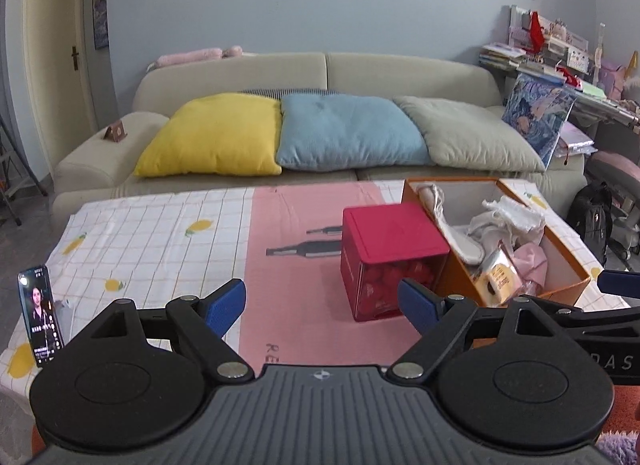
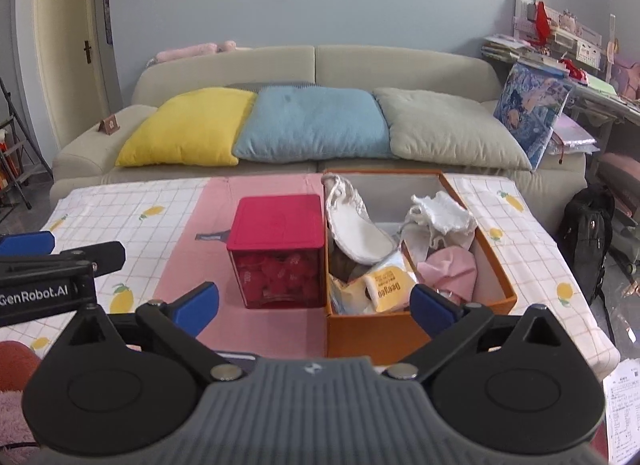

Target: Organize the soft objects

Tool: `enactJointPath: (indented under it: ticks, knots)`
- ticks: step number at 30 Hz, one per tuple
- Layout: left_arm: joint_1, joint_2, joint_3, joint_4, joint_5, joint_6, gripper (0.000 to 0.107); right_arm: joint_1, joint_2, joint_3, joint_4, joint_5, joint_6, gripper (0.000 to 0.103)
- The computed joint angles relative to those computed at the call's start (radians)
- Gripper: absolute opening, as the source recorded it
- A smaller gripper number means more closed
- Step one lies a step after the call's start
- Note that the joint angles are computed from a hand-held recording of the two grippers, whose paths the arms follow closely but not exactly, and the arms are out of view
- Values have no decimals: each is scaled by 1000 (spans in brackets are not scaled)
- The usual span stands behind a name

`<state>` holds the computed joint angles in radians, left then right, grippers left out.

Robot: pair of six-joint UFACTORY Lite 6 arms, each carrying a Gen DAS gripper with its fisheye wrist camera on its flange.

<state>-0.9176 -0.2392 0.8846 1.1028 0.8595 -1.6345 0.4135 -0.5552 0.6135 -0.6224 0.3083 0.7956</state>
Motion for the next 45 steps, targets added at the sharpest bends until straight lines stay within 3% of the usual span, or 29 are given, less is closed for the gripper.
enactJointPath:
  ticks: [4,45]
  knots:
    - [10,0,-5,-24,-20,19,100,-23,18,7,82,-6,-69,100]
    - [12,-9,-14,-14,-15,6,100,47,9,3,-82,32,113,100]
